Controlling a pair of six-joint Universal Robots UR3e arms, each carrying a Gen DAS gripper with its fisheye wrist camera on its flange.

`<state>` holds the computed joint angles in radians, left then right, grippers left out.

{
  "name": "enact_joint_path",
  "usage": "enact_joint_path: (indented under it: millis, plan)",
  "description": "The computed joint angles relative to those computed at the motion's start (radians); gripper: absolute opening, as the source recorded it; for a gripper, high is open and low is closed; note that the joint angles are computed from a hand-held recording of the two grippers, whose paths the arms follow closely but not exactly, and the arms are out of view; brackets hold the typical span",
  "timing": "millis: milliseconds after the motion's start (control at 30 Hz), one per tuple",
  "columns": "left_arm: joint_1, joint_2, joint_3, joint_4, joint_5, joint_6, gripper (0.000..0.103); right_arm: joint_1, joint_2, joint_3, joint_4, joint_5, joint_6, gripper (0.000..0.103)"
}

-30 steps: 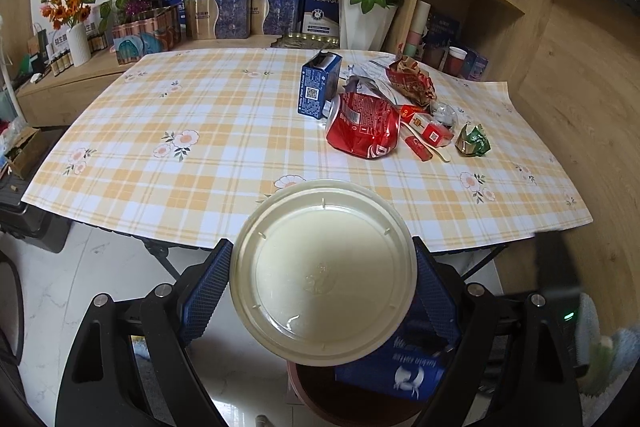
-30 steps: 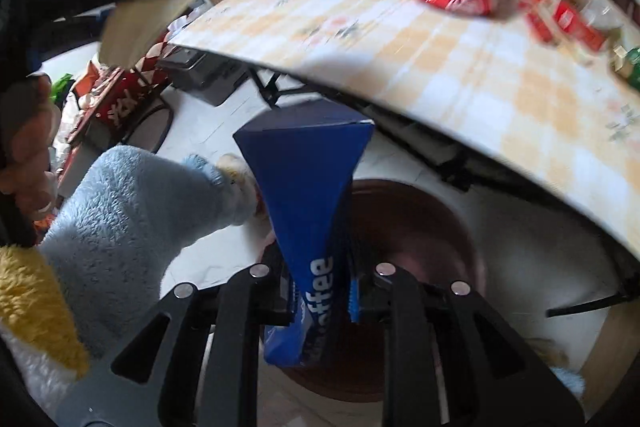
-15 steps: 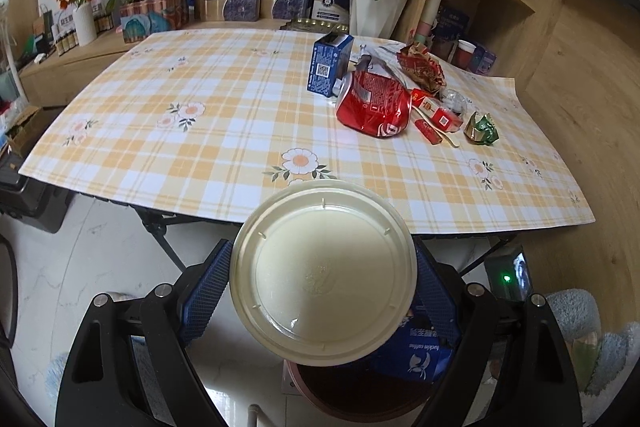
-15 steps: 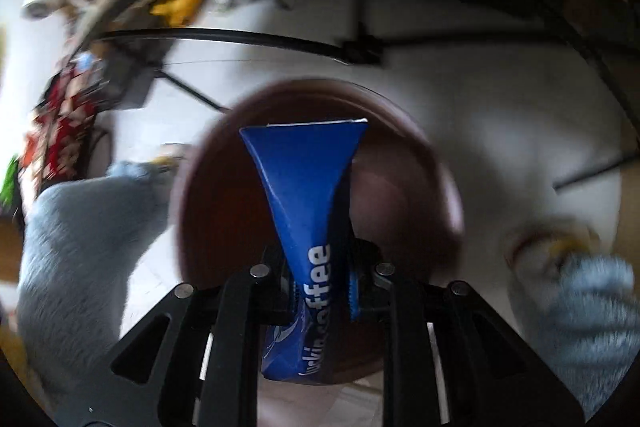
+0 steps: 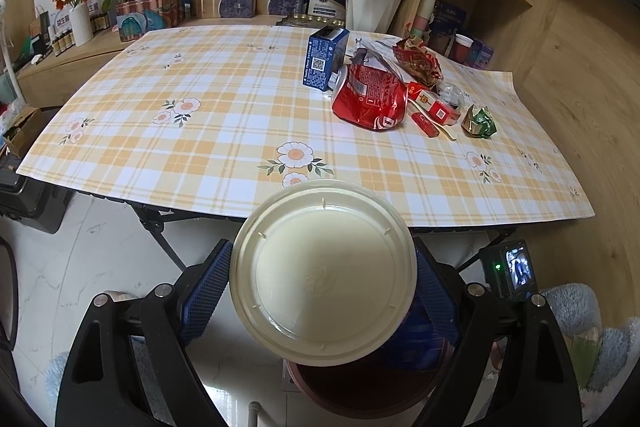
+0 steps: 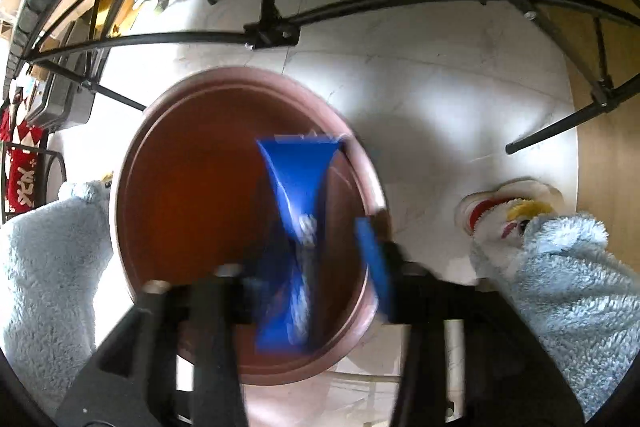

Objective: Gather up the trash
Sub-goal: 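Lower the beige lid into the brown bin and open the left tool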

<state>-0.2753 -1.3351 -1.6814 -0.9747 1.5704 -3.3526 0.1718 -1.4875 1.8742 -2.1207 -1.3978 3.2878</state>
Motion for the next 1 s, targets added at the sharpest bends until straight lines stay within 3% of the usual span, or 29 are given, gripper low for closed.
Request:
enact_joint_path:
  millis: [67,233,300,633,800,1000]
  plan:
    - [0.0,0.0,0.0,0.0,0.0,0.0,0.084,-0.002,-0.014,0.006,-0.006,-0.012,0.001,0.057]
    - [0.001,0.001,-0.012,0.002,-0.009,-0.002,0.085,0.005,-0.085,0.03,-0.055,-0.014,-0.008,0.087]
    - [0.001,-0.002,-0.016,0.003,-0.013,-0.002,0.085,0.014,-0.131,0.043,-0.086,-0.017,-0.011,0.091]
    - [-0.01,-0.063,0.003,-0.015,-0.058,0.035,0.085,0.017,-0.371,0.091,-0.248,-0.084,-0.022,0.097]
    - [-0.052,-0.122,-0.013,0.051,-0.042,0.082,0.085,0.029,-0.391,0.099,-0.337,-0.167,-0.009,0.097]
    - [-0.143,-0.194,-0.102,0.18,0.037,0.17,0.085,0.07,-0.347,0.069,-0.348,-0.269,0.009,0.097]
